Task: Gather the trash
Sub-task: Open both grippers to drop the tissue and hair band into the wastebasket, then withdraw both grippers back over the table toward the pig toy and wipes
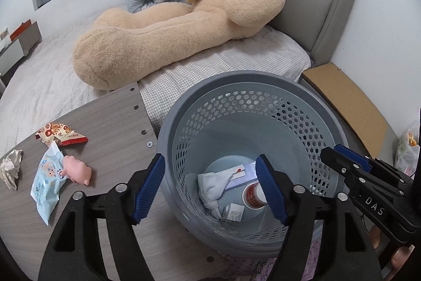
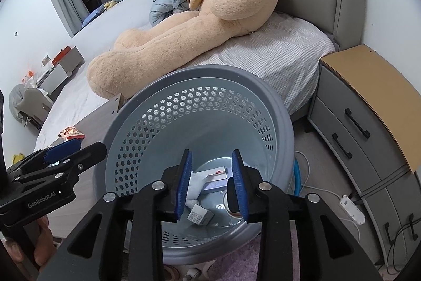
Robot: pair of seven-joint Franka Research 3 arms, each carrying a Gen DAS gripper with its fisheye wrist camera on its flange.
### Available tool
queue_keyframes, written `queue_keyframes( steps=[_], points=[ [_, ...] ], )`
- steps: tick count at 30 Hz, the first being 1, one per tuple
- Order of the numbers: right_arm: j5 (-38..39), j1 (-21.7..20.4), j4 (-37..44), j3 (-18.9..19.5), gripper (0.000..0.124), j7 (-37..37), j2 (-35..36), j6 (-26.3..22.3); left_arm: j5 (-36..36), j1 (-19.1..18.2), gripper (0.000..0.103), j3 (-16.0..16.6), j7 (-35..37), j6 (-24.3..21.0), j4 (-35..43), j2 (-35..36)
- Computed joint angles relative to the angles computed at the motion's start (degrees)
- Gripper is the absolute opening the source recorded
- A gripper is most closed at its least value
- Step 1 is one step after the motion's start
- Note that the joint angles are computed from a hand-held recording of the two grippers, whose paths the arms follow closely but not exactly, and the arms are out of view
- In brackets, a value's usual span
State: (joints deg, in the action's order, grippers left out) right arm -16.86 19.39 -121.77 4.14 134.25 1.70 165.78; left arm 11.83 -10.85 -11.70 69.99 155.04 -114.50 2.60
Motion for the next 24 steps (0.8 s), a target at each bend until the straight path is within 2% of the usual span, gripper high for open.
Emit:
queue_keyframes(
  steps=[7, 10, 14, 24],
  points=[
    [-0.93, -0.07, -0.59, -0.02, 0.037, 1.04, -0.51, 0.48, 2.14, 0.05, 0.077, 0.19, -2.16, 0.93, -1.34, -1.42],
    [-1.60, -0.20, -0.92, 0.17, 0.041, 1.70, -0.90, 0.64, 2.84, 0.15, 0.082, 0.29, -3.04, 1.46, -2.09, -2.22],
    [-2.49, -0.35, -1.40, 0.68, 0.054, 2.51, -1.53, 0.92, 5.61, 0.37, 0.087, 0.40, -5.53, 1.76, -2.89, -3.16],
    [-6.06, -0.65, -1.93, 1.97, 0.061, 5.06, -2.76, 1.02, 6.46, 1.36, 0.094, 0.89, -7.89, 3.11, -6.10, -6.13]
  ],
)
